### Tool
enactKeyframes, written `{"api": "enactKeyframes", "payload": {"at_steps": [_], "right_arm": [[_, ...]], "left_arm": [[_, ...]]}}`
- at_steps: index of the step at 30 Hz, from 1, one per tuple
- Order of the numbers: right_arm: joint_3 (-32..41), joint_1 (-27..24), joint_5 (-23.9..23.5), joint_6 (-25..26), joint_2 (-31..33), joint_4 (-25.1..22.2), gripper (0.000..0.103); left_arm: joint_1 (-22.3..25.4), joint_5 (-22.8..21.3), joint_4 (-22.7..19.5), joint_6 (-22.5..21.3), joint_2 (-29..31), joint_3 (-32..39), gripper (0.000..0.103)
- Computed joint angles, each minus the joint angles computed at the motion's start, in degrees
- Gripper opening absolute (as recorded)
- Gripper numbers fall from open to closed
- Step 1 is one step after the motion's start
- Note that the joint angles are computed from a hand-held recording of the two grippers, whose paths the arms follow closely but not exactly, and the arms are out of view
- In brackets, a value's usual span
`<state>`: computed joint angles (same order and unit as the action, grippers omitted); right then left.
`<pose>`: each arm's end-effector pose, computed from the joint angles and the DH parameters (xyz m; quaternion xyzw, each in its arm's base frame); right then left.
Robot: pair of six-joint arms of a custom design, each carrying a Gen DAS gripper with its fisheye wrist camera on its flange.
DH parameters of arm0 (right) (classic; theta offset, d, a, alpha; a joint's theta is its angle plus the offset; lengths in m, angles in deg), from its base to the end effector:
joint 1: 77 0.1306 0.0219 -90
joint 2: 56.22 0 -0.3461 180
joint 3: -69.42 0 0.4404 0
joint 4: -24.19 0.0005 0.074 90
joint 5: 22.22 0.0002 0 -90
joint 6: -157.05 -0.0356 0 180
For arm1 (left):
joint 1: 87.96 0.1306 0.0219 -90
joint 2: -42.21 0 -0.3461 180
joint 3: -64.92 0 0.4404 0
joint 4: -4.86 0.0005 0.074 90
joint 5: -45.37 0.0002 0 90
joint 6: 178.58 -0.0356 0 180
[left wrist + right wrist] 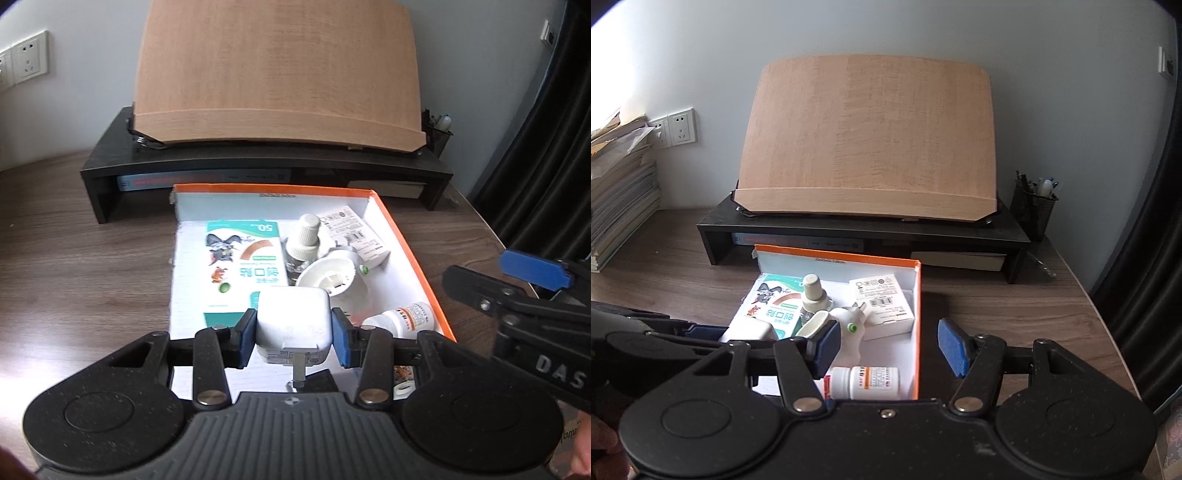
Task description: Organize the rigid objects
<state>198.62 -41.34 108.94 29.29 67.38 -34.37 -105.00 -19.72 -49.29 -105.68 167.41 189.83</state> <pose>0.5927 0.3958 0.3813 0.1279 0.8855 -0.0895 0.4376 0.6871 -0.2268 0.3246 0.3359 0.8695 -0.2052 0.2983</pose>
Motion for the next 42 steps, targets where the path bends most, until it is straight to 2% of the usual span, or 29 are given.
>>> {"api": "enactKeyframes", "payload": {"at_steps": [3,4,5,12,16,20,28,34,42], "right_arm": [[-0.7,0.6,1.2,-1.6,-0.7,-1.2,0.074],[-1.0,0.8,1.8,-2.1,-1.0,-1.5,0.074],[-1.2,1.0,2.3,-2.6,-1.3,-1.8,0.074],[-1.7,3.1,5.4,-6.2,-2.4,-4.4,0.077],[-1.3,4.6,7.2,-8.7,-2.6,-6.9,0.078],[-1.9,6.4,8.0,-12.3,-3.5,-9.1,0.08],[-3.8,9.1,6.7,-20.5,-4.7,-15.6,0.08],[-3.9,10.0,6.0,-23.1,-4.8,-18.9,0.081],[-5.5,10.1,6.0,-23.8,-6.0,-19.5,0.081]], "left_arm": [[-0.2,0.7,-0.1,-1.0,0.1,-0.1,0.044],[-0.2,0.5,0.1,-1.0,-0.2,-0.5,0.055],[-0.2,0.7,0.4,-1.0,-0.6,-0.9,0.06],[0.8,1.1,2.3,-0.3,-4.9,-5.0,0.08],[1.3,-0.8,3.6,-0.6,-9.3,-9.1,0.096],[1.9,-4.0,4.4,0.2,-14.2,-14.3,0.103],[2.8,-7.2,4.7,1.2,-19.7,-21.5,0.103],[2.5,-7.4,5.5,0.9,-22.0,-24.4,0.103],[1.6,-8.7,6.3,1.2,-23.3,-25.9,0.103]]}}
